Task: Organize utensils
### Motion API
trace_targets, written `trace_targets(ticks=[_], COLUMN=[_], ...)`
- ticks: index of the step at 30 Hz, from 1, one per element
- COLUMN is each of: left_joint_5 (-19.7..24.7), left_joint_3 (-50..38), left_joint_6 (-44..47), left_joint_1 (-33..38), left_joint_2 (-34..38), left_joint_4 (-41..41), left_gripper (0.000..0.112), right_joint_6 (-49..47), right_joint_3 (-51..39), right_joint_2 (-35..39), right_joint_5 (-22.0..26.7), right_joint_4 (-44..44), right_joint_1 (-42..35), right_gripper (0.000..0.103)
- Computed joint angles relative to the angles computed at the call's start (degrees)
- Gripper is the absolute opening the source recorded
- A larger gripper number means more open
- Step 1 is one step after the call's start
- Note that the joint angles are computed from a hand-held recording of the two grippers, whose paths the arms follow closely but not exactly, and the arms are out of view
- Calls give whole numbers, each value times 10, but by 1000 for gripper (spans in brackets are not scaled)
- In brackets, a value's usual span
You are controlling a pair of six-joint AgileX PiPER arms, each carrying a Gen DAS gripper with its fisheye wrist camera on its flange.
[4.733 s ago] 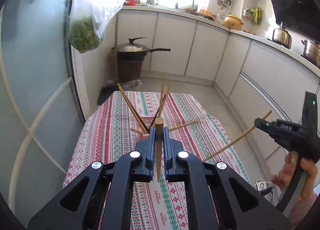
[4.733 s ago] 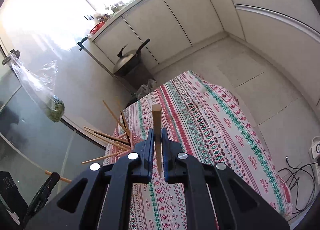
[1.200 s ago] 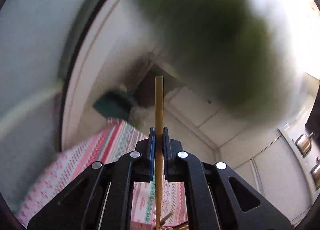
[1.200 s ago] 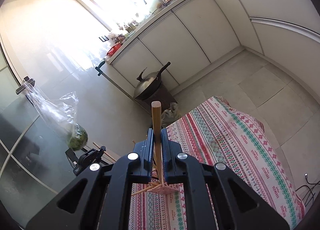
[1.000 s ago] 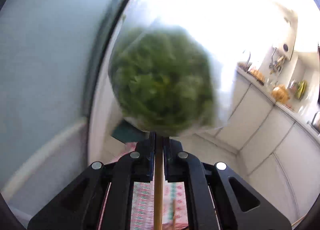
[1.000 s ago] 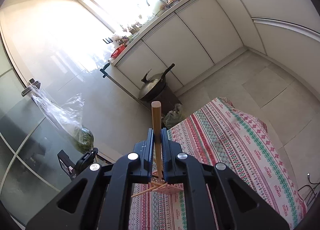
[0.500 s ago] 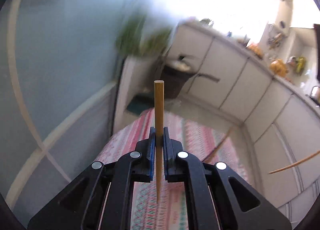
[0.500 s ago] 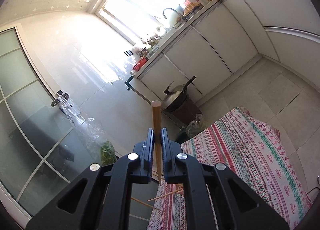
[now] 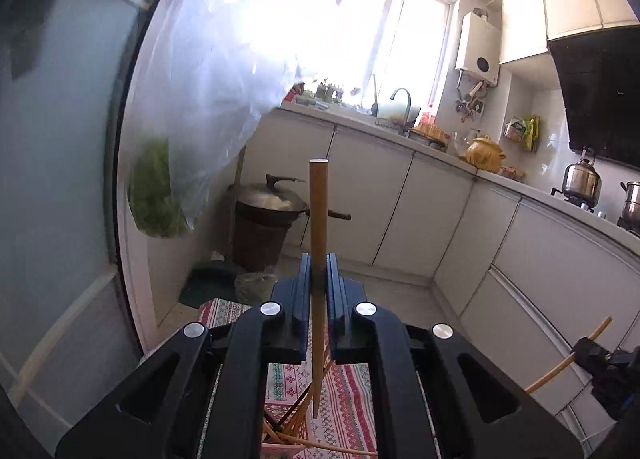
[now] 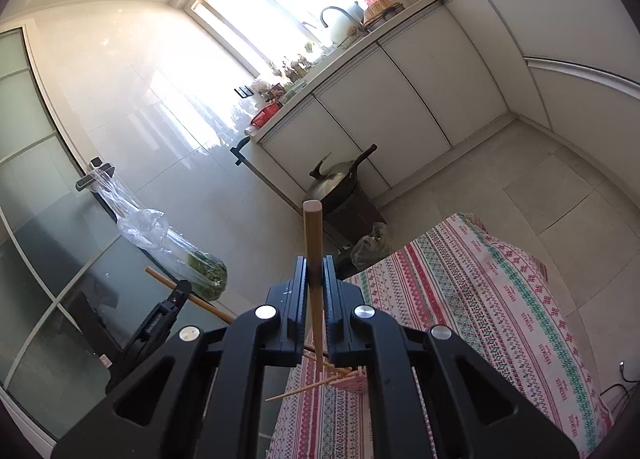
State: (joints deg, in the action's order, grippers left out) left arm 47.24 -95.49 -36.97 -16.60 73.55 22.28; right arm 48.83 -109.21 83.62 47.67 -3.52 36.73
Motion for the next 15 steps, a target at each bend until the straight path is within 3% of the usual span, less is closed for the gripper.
trace_targets(ticks=[2, 4, 6, 11, 13, 15], left_joint_5=[-34, -38, -49, 12, 46, 61], left_joint_3=[58, 97, 129, 59, 9, -7], left_joint_6=[-15, 2, 21, -15, -30, -25], left_joint_1=[15, 37, 69, 64, 67, 84], left_joint_2=[2, -12, -36, -94, -111, -129], left_joint_4=[-4, -34, -78, -7, -4, -12], left_gripper=[7, 9, 19, 49, 74, 74], right_joint_6=[-2, -1, 0, 7, 9, 2], right_joint_3=[-1, -3, -16, -87, -137, -216], right_joint_2=[6, 13, 24, 71, 103, 154], right_joint_5=[4, 5, 11, 39, 63, 104], right_joint_4=[2, 3, -1, -27, -42, -61], right_joint_1=[-4, -4, 0, 26, 40, 56], right_gripper=[8, 8, 8, 8, 8, 8])
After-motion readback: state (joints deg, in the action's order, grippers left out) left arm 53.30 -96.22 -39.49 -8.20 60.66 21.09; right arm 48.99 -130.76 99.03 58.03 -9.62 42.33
